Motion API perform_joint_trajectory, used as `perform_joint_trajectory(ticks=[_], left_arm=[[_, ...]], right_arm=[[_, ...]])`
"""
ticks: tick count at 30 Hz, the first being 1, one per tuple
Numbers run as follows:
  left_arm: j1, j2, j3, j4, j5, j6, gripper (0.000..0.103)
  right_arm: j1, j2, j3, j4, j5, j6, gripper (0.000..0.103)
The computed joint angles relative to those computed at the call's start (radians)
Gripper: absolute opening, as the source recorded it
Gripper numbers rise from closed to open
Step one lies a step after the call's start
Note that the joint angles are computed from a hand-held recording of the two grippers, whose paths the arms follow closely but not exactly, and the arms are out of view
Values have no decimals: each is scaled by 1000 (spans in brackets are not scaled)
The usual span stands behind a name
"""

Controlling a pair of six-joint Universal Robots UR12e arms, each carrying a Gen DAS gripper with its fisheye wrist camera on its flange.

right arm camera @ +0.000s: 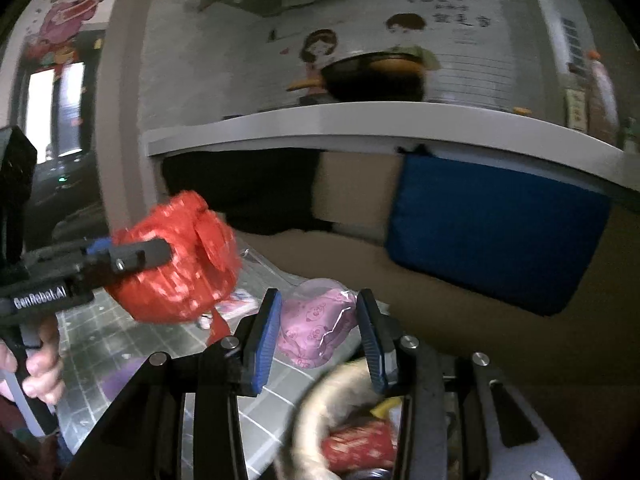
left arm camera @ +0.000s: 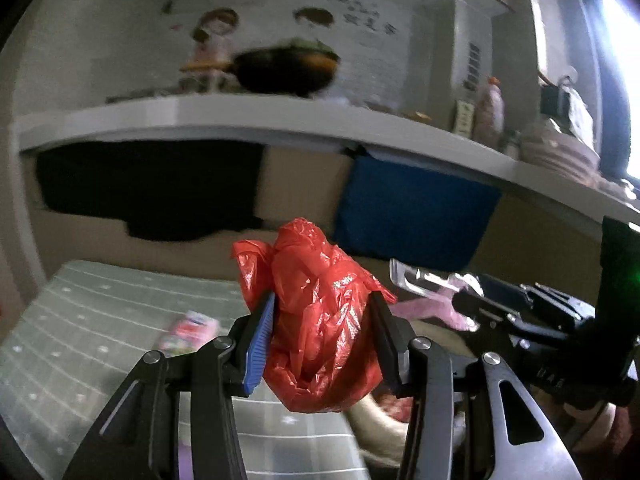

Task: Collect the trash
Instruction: 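Carry the red bag and pink toy over the trash bin with both tools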

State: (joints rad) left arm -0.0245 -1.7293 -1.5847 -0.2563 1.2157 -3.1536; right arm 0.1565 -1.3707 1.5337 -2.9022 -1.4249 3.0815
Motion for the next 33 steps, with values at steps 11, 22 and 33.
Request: perform_joint_trajectory(ticks=[11, 22, 33], left_arm=[[-62, -105, 89, -199, -138, 33, 47], [-94, -191, 166, -395, -209, 61, 49], [-60, -181, 159, -429, -284, 51, 58]], right_arm=[[-73, -37, 67, 29, -65, 83, 36], [-100, -25, 81, 74, -83, 106, 36], [-112, 2, 70, 115, -34, 161, 36]])
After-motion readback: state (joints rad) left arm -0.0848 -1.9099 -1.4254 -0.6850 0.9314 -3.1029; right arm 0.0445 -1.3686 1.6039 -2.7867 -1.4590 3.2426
